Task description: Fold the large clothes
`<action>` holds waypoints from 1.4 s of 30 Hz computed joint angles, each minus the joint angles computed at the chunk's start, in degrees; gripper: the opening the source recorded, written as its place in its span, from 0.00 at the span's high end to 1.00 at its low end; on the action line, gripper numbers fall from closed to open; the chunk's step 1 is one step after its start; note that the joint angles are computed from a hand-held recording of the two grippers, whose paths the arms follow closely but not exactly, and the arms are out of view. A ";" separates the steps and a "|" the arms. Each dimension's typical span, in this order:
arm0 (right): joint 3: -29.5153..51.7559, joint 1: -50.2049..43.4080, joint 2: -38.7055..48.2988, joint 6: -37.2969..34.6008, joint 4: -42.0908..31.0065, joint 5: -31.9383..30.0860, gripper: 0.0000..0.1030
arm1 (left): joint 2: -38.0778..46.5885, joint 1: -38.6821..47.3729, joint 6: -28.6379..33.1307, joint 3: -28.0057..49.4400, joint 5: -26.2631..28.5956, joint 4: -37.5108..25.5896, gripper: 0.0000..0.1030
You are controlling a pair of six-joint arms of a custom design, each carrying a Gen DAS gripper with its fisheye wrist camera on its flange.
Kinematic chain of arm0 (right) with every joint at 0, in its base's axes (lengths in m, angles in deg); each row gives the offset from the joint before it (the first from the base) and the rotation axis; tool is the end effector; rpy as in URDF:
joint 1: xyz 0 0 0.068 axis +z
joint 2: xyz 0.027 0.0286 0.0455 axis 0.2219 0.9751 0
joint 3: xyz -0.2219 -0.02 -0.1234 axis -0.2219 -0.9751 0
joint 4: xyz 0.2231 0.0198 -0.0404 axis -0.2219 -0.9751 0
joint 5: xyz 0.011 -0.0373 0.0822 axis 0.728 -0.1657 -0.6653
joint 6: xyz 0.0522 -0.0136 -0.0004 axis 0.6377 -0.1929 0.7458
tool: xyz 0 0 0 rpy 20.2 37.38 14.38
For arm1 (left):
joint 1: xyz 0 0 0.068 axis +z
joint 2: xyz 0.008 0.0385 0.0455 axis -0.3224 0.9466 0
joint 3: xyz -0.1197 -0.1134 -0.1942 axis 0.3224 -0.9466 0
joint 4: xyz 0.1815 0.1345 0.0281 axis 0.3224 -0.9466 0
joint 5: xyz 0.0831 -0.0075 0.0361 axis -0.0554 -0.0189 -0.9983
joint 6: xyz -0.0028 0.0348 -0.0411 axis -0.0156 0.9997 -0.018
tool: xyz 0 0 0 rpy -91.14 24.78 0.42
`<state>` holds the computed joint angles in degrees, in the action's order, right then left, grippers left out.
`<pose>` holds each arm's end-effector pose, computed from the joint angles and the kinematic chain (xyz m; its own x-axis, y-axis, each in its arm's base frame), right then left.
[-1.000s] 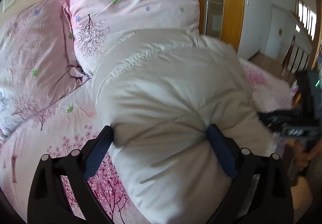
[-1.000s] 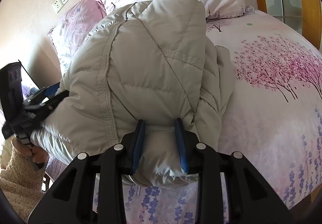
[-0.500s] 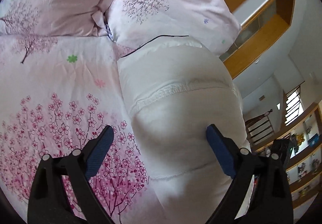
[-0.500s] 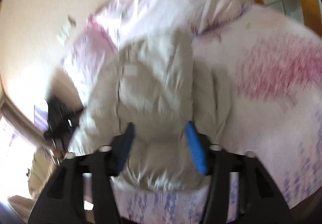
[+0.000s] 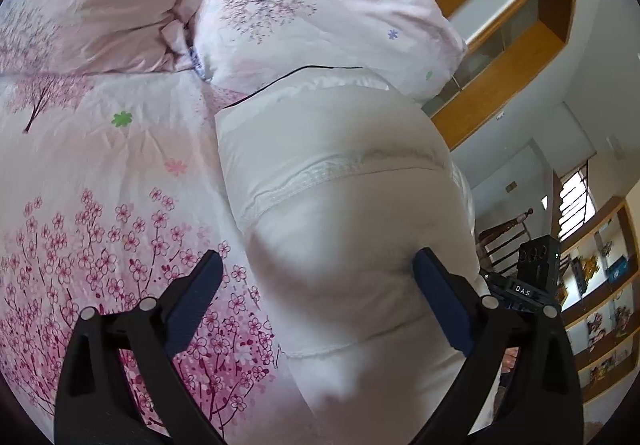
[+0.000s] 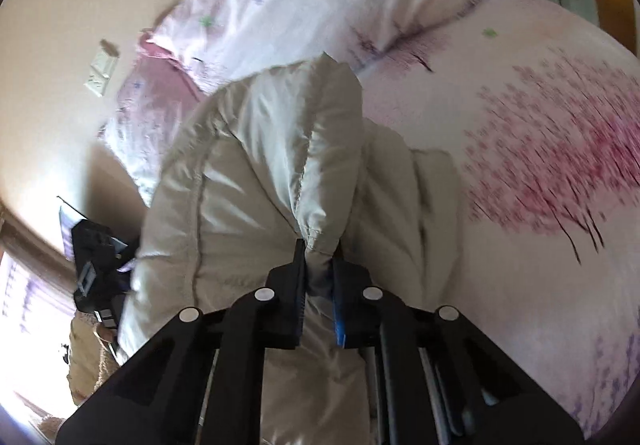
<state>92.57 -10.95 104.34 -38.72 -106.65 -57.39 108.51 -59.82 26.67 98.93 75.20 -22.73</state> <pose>0.1815 -0.0481 0.1774 -0.8150 0.1702 -0.5540 -0.2775 0.7245 0.6309 0.1415 -0.1256 0.2453 -0.7868 -0.1967 -0.5850 0.2211 0.7951 -0.5647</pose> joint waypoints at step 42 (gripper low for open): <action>30.69 6.36 37.87 -21.18 -33.22 -1.46 0.01 | 7.74 8.18 3.85 -1.36 20.92 7.26 0.02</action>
<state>123.25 -4.59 142.21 -59.91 -139.87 -58.85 116.25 -51.64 30.52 97.56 96.12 -15.47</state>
